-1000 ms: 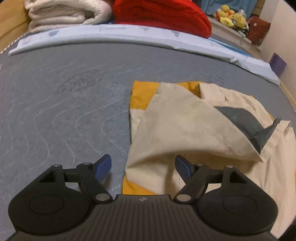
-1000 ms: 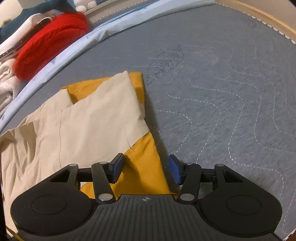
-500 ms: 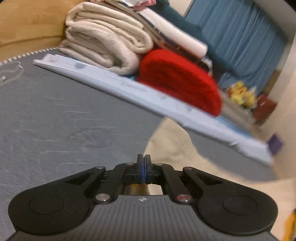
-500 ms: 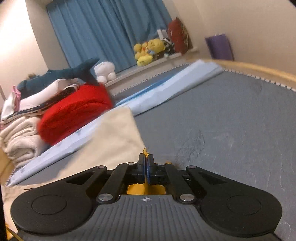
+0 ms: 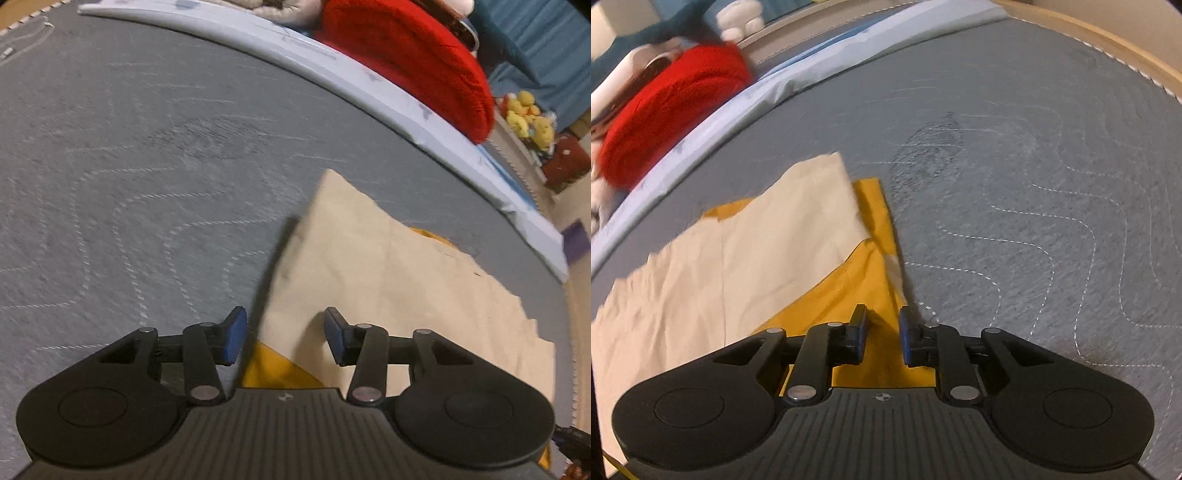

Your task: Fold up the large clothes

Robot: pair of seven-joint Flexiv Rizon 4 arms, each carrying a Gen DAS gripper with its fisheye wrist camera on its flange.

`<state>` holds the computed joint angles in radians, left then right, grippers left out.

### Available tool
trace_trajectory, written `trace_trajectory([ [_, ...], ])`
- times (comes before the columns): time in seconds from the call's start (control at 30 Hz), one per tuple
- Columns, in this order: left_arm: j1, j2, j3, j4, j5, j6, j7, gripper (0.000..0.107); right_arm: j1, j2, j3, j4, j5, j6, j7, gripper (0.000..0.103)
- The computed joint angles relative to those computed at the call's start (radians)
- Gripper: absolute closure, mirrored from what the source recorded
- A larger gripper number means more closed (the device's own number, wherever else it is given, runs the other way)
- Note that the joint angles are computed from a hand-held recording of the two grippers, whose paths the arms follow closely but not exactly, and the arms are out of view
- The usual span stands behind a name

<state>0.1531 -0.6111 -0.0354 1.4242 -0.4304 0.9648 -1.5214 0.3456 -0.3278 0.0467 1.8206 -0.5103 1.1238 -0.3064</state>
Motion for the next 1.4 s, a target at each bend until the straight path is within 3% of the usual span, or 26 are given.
trace_trajectory([
  [0.03,0.003,-0.002,-0.011,-0.005,-0.004,0.0,0.017,0.098,0.009,0.003,-0.002,0.003,-0.016,0.001,0.002,0.098],
  [0.07,-0.006,0.002,-0.006,-0.001,0.012,0.022,0.031,0.104,0.015,0.001,-0.01,0.001,-0.039,0.006,0.008,0.102],
  [0.13,-0.024,0.007,0.001,0.009,0.037,0.1,0.049,0.105,0.041,0.026,-0.066,0.037,-0.157,0.051,0.112,0.103],
  [0.2,-0.023,0.025,-0.023,0.049,0.02,0.228,0.077,0.105,0.06,0.056,-0.141,0.074,-0.348,0.125,0.31,0.103],
  [0.23,-0.014,0.036,-0.053,0.077,-0.002,0.31,0.105,0.105,0.067,0.07,-0.18,0.087,-0.465,0.156,0.424,0.103],
  [0.3,0.008,0.045,-0.115,0.113,-0.035,0.457,0.166,0.105,0.09,0.104,-0.25,0.084,-0.773,0.104,0.665,0.103],
  [0.37,-0.007,0.038,-0.11,0.112,-0.03,0.52,0.17,0.105,0.074,0.123,-0.275,0.071,-0.994,0.092,0.869,0.103],
  [0.4,-0.038,0.033,-0.071,0.1,-0.019,0.512,0.147,0.105,0.051,0.12,-0.268,0.062,-1.019,0.117,0.909,0.103],
  [0.47,-0.114,0.009,0.057,0.038,0.067,0.399,0.041,0.097,-0.012,0.074,-0.204,0.047,-0.872,0.198,0.794,0.103],
  [0.53,-0.107,-0.004,0.073,-0.008,0.079,0.212,0.037,0.067,-0.031,0.033,-0.123,0.044,-0.561,0.202,0.543,0.1],
  [0.6,-0.117,-0.015,0.11,-0.055,0.138,0.062,-0.019,0.067,-0.062,0.0,-0.04,0.023,-0.38,0.18,0.369,0.091],
  [0.67,-0.095,-0.011,0.103,-0.05,0.155,0.027,-0.044,0.067,-0.067,-0.017,0.006,0.003,-0.26,0.144,0.234,0.051],
  [0.73,-0.05,-0.005,0.054,-0.03,0.103,0.0,-0.048,0.067,-0.066,-0.028,0.043,-0.023,-0.157,0.068,0.119,0.049],
  [0.8,-0.023,-0.003,0.028,-0.022,0.066,-0.04,-0.048,0.067,-0.061,-0.034,0.064,-0.038,-0.073,0.018,0.041,0.06],
  [0.87,-0.02,-0.006,0.028,-0.028,0.073,-0.063,-0.043,0.068,-0.033,-0.023,0.037,-0.027,-0.072,0.008,0.033,0.096],
  [0.9,-0.02,-0.005,0.025,-0.023,0.078,-0.055,-0.029,0.082,-0.009,-0.014,0.012,-0.014,-0.098,0.015,0.055,0.097],
  [0.93,-0.014,-0.003,0.014,-0.013,0.072,-0.026,-0.003,0.104,0.01,-0.008,-0.014,-0.002,-0.133,0.035,0.088,0.101],
  [1.07,0.004,0.015,-0.07,0.062,-0.005,0.251,0.114,0.106,0.085,0.044,-0.192,0.058,-0.551,0.134,0.456,0.102],
  [1.13,-0.002,0.02,-0.078,0.077,-0.01,0.31,0.157,0.105,0.088,0.048,-0.199,0.052,-0.655,0.091,0.53,0.102],
  [1.17,-0.022,0.015,-0.048,0.064,0.01,0.287,0.142,0.105,0.079,0.039,-0.177,0.046,-0.622,0.068,0.502,0.102],
  [1.23,-0.073,0.008,0.052,0.02,0.084,0.156,0.06,0.094,0.046,0.007,-0.095,0.019,-0.45,0.013,0.351,0.099],
  [1.3,-0.1,0.005,0.11,-0.019,0.166,0.049,0.006,0.092,0.029,-0.009,-0.04,-0.005,-0.343,-0.054,0.242,0.092],
  [1.4,-0.068,0.062,0.072,0.053,0.193,0.129,0.073,0.092,0.038,0.018,-0.051,0.019,-0.401,-0.069,0.253,0.083],
])
